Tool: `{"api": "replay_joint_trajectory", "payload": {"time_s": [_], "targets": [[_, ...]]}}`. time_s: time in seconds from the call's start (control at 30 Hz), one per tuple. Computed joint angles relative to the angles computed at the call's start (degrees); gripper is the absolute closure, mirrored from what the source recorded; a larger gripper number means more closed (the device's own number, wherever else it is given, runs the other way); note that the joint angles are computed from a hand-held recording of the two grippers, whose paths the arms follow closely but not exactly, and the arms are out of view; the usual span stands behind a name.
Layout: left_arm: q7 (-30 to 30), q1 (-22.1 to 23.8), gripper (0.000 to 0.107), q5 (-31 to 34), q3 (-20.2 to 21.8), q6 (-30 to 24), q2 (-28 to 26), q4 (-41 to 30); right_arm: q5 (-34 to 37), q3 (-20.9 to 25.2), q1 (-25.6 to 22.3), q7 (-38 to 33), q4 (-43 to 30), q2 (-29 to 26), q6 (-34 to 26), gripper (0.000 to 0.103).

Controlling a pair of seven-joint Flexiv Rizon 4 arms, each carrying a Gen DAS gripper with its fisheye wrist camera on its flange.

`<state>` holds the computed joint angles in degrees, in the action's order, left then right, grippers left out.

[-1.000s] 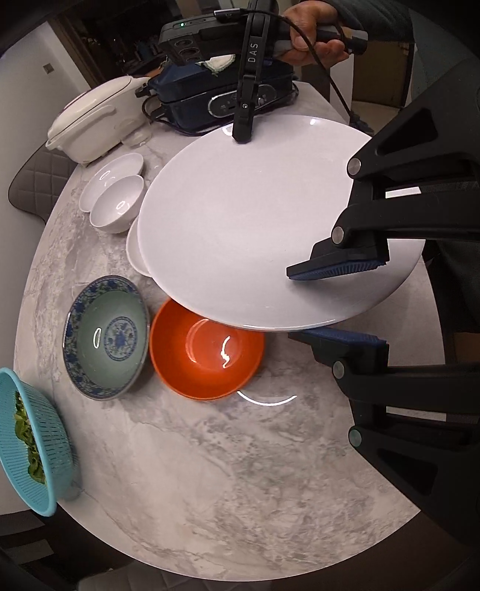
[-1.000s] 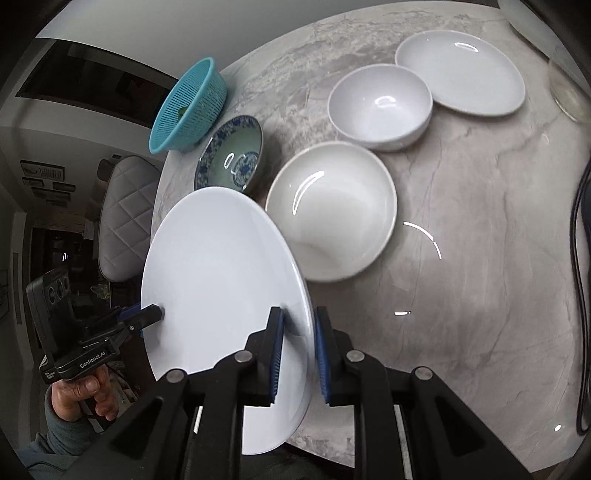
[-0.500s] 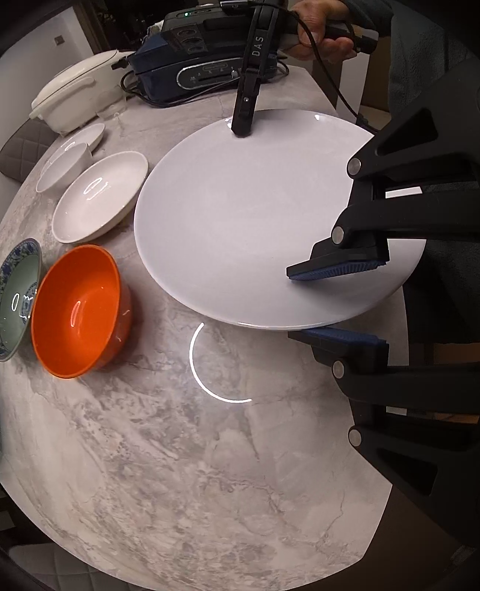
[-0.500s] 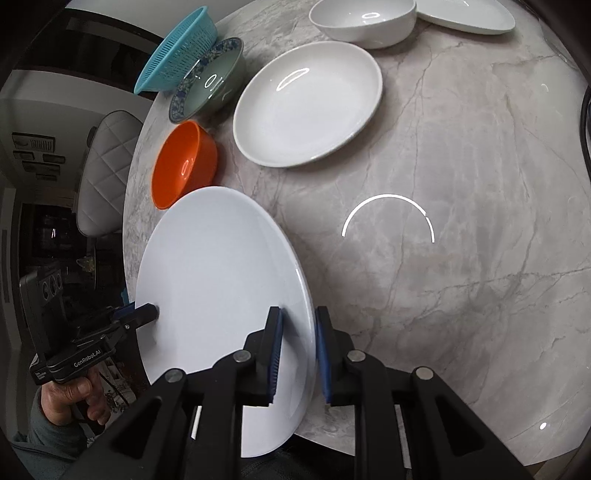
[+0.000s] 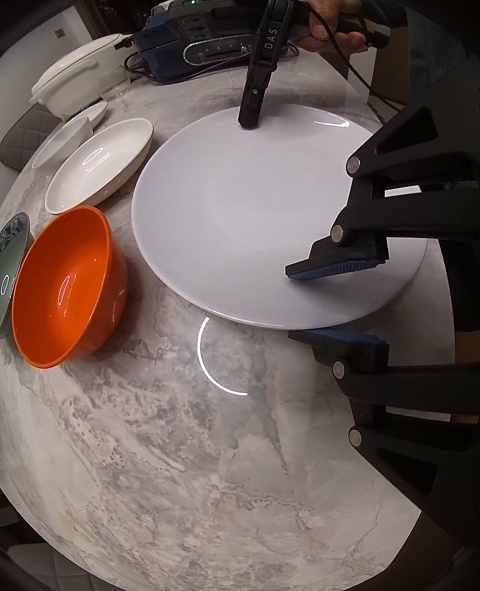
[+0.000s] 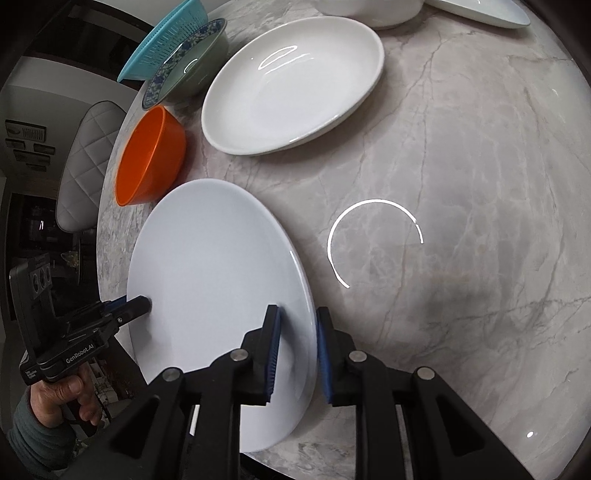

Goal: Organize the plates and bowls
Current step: 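Lower the large plate onto the table and open both grippers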

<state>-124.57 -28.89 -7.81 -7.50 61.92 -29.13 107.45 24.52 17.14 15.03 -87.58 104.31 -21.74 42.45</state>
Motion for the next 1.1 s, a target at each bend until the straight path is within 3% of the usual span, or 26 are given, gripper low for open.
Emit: {"api": "replay_joint_trajectory", "payload": {"time_s": [0.23,0.27,0.3,0.37,0.5,0.57,0.77,0.9,1.03,1.1], "targets": [[-3.2,-3.4,0.079,6.1,3.7,0.2,-2.0,-3.8,-2.3,0.1,1.2,-1.5,1.4,0.4,3.5,0.078],[-4.3,-4.0,0.077,7.0,4.3,0.3,-1.5,-3.7,-2.8,0.1,1.5,-1.5,1.7,0.6,3.9,0.073],[-5.5,-4.4,0.073,7.9,5.0,0.6,-0.9,-3.5,-3.0,0.1,1.6,-1.4,2.1,0.9,4.5,0.063],[-8.9,-5.3,0.048,9.9,6.6,1.1,0.3,-3.4,-2.4,0.2,1.4,-1.1,3.1,1.8,6.5,0.048],[-12.8,-5.4,0.031,13.8,7.8,6.9,2.6,-2.1,0.3,0.5,0.4,-0.5,5.5,4.8,11.0,0.031],[-12.6,-5.2,0.006,15.3,8.0,8.5,3.0,-2.8,3.3,0.8,-0.7,-0.6,6.8,6.7,13.0,0.023],[-17.5,-7.4,0.004,21.7,11.9,13.7,4.9,-4.1,17.0,1.2,-2.8,-0.6,9.3,11.8,15.0,0.005],[-18.2,-7.4,0.004,23.6,12.3,12.7,5.3,-6.1,22.4,1.0,-1.1,-0.5,10.8,14.5,17.7,0.000],[-15.1,-4.6,0.004,21.6,9.8,11.2,4.4,-8.8,21.5,0.0,1.0,-1.3,11.2,16.3,20.2,0.000],[-11.0,-2.9,0.004,20.4,8.7,8.8,2.8,-12.8,15.7,-1.1,2.4,1.3,10.8,15.7,20.2,0.000]]}}
